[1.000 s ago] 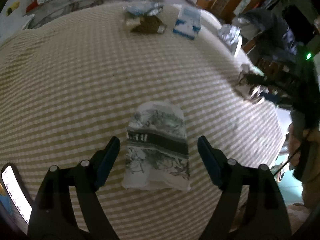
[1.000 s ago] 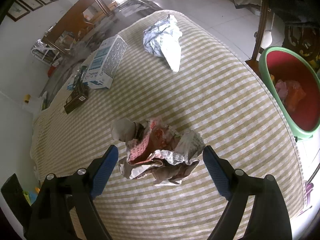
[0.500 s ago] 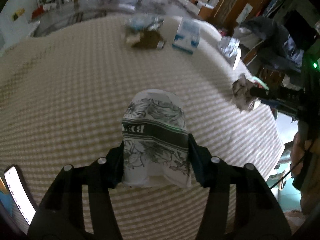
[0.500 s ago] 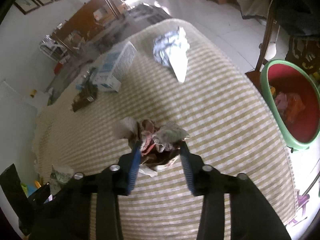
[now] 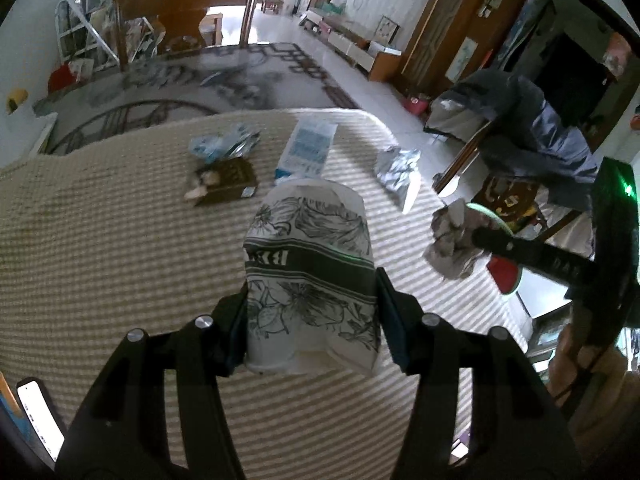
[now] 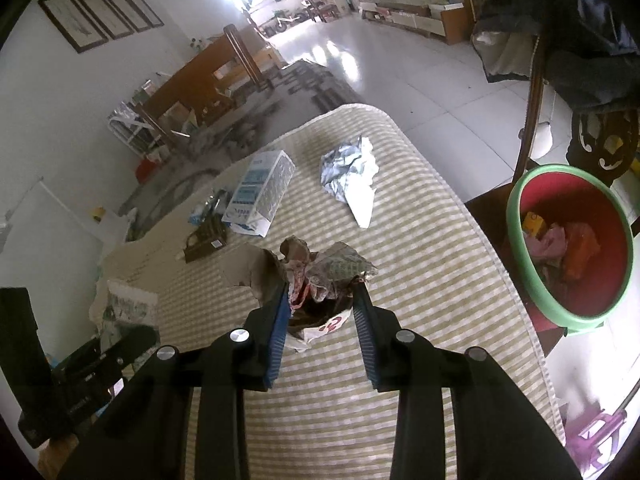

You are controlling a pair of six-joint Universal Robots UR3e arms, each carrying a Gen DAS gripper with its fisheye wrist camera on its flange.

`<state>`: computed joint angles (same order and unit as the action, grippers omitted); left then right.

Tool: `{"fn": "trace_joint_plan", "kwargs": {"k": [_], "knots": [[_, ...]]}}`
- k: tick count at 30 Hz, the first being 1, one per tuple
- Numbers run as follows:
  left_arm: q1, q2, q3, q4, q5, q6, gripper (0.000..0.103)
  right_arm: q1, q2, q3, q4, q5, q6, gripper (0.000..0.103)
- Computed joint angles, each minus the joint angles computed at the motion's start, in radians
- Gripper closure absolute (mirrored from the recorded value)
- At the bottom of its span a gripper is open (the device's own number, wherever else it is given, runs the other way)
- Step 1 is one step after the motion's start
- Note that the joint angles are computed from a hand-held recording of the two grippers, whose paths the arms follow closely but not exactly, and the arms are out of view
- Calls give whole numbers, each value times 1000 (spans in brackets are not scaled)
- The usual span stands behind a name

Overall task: Collect trash
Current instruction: 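Carry the left tool's paper cup and right tool's crumpled paper over the red bin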

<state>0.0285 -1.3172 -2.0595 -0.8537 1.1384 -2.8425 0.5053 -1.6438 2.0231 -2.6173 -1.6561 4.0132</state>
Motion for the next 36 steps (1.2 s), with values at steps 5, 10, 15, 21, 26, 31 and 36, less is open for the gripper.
{"fn": "trace_joint_plan", "kwargs": {"k": [5, 10, 15, 21, 26, 31, 36], "knots": [[-66, -39, 37, 43, 31, -72, 50, -62, -69, 62, -3, 57, -54, 71], [-141, -93, 76, 89, 76, -164, 50, -132, -139, 107, 21, 114, -124, 71], [-244, -170, 138, 148, 137, -273, 50, -245, -243, 159, 68, 193, -239, 71], [-359, -255, 231, 182, 211, -371, 50, -405, -374, 216, 143, 301, -373, 71], [-457, -341, 342, 174, 273, -428, 50, -574, -518, 272, 248, 410, -485, 71], [-530, -413, 446, 144, 318, -449, 50, -754, -674, 317, 396, 521, -597, 71], [-602, -500, 573, 112, 349, -469, 50, -994, -884, 320, 687, 649, -778, 71]]}}
